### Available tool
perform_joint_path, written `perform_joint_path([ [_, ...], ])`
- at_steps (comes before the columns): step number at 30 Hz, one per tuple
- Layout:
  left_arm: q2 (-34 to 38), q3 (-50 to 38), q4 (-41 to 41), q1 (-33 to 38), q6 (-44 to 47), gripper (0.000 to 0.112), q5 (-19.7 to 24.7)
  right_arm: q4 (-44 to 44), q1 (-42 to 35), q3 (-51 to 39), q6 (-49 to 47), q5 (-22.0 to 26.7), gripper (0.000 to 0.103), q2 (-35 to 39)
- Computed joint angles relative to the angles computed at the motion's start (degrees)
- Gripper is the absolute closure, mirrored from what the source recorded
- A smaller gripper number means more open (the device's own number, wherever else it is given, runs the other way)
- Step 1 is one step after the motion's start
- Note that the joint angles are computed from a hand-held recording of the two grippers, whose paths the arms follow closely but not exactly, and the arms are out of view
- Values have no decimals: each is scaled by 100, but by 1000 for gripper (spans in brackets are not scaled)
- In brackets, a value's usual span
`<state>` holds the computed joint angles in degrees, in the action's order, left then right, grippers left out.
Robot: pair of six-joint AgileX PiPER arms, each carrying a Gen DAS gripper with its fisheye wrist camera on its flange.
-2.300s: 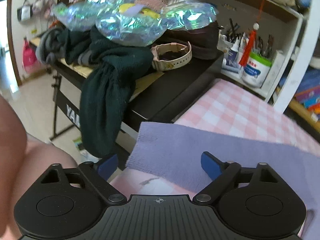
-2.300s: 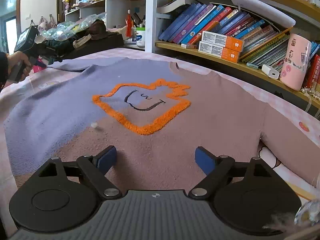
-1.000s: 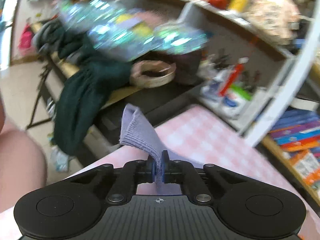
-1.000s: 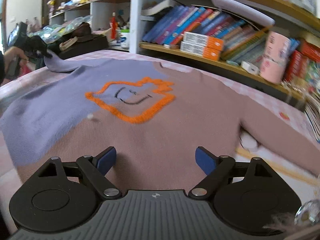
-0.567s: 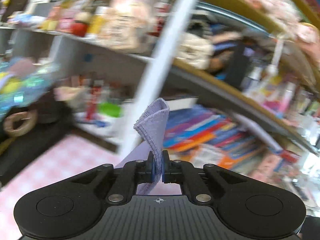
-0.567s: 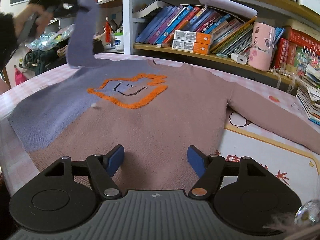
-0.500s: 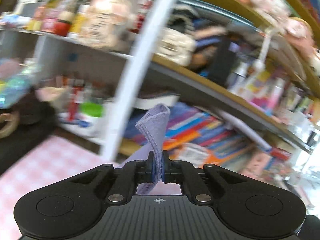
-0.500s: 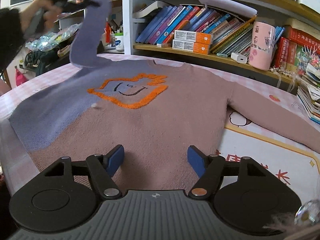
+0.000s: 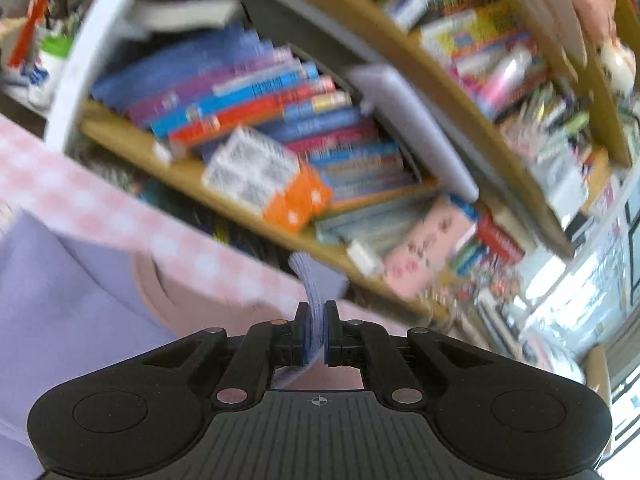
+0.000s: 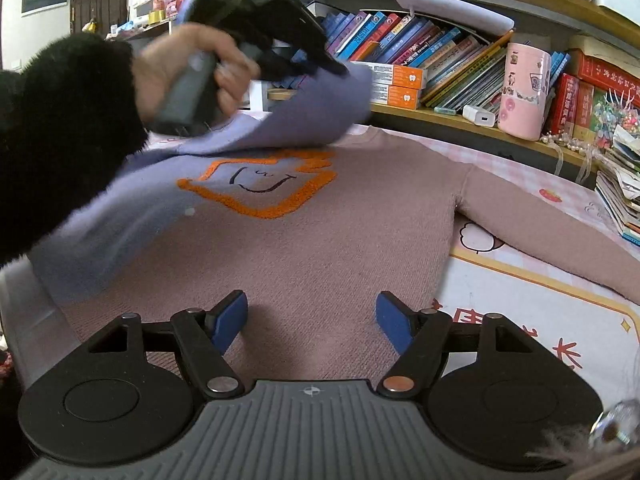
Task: Fold clothes
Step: 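Lift the lavender sleeve and lay it across the sweater body, then release, then grasp the lavender side edge with the left gripper and fold it inward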
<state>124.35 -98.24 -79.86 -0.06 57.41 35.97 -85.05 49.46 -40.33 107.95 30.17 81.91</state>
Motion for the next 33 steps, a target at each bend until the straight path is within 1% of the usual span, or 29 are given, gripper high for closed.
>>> perform_joint_path([
  [1, 0, 49, 57, -51, -26, 106, 8, 0, 0, 0, 0, 0, 33, 0],
  [3, 6, 52, 330, -102, -246, 97, 191, -31, -21, 16, 41, -37, 32, -12],
  [5, 21, 41, 588, -156, -456, 68, 381, -52, -43, 30, 77, -81, 31, -28],
  [6, -46, 151, 563, -155, -333, 62, 475, -54, -55, 33, 84, -103, 30, -34],
  [7, -199, 371, 423, -121, 18, 55, 583, -47, -61, 28, 72, -109, 30, -29],
  [8, -390, 635, 264, -58, 474, 51, 675, -31, -65, 20, 52, -114, 30, -25],
  [12, -1192, 1588, 100, 346, 1866, 47, 975, 49, 14, -13, -22, 7, 29, 22],
  [15, -1711, 2190, 291, 925, 2499, 46, 1173, 84, 77, -27, -14, 126, 29, 53],
  [17, -2030, 2574, 433, 1341, 2802, 46, 1164, 139, 106, -56, -52, 192, 29, 78],
  [20, -2493, 3205, 467, 1974, 3541, 46, 1019, 298, 250, -118, -119, 421, 29, 132],
  [22, -2765, 3602, 424, 2409, 4119, 46, 938, 461, 371, -182, -176, 608, 30, 166],
  [24, -2973, 3942, 330, 2820, 4696, 46, 932, 728, 526, -276, -286, 838, 34, 184],
  [26, -3122, 4209, 240, 3235, 5228, 46, 982, 1025, 707, -378, -436, 1127, 37, 172],
  [28, -3138, 4348, 204, 3557, 5514, 46, 1095, 1310, 888, -452, -538, 1447, 38, 125],
  [31, -3004, 4400, 230, 3963, 5563, 46, 1382, 1717, 1175, -476, -503, 1871, 41, -18],
  [33, -2819, 4363, 302, 4212, 5437, 47, 1694, 1942, 1368, -441, -367, 2112, 44, -125],
])
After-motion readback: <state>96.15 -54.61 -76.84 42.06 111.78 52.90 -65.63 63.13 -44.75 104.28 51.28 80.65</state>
